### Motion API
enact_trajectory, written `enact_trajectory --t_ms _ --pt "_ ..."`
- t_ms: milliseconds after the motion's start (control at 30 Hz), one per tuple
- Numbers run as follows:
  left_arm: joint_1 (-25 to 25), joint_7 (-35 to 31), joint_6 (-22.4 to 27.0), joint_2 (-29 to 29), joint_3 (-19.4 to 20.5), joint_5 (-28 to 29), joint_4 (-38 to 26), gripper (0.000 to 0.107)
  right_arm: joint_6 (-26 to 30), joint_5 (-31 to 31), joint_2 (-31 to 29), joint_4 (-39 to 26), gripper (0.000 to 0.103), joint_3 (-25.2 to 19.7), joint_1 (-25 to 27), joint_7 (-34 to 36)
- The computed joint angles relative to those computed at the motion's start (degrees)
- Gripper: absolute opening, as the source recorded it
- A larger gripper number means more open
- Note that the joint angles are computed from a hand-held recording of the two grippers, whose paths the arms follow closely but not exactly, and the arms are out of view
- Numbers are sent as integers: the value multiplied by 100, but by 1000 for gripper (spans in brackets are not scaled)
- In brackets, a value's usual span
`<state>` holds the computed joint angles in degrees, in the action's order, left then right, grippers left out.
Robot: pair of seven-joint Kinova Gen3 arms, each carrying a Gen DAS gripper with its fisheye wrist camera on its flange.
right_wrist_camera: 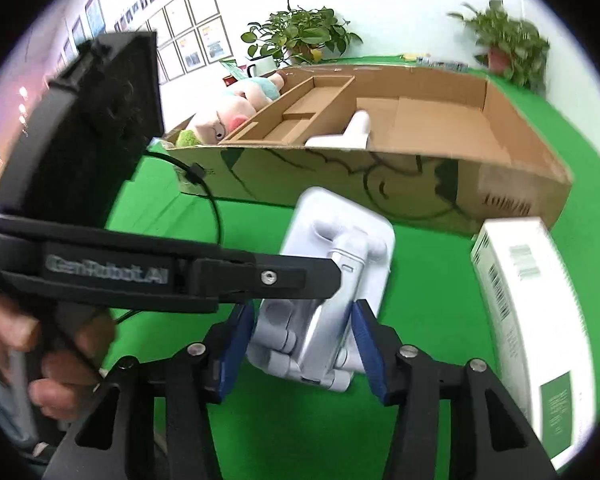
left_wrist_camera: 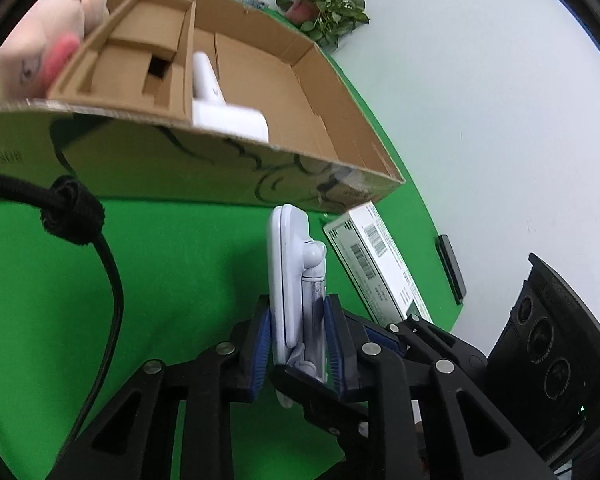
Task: Organize objects
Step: 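Lift the phone stand with the right gripper and carry it over the box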
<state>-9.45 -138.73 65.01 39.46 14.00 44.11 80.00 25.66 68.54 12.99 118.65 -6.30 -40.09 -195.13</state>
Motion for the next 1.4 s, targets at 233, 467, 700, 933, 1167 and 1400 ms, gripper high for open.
enact_trajectory --t_ms 233,467,700,933,1167,1400 --pt "-64 98 46 -17 -50 -27 -79 10 -287 98 84 -62 46 140 96 -4" --pt "-142 -144 50 -291 -26 127 182 10 -384 361 -24 44 46 172 55 -411" --pt "-165 -384 86 -651 -9 398 225 10 217 966 -203 78 46 -139 51 -998" --pt "93 -382 52 -931 -69 579 11 10 640 1169 -402 -73 46 -402 246 -878" --pt "201 -158 246 -1033 -107 423 -471 10 784 1307 -447 -236 46 -448 412 -786" --pt "449 389 469 -617 -92 66 -1407 10 480 1368 -405 -388 46 -325 712 -625"
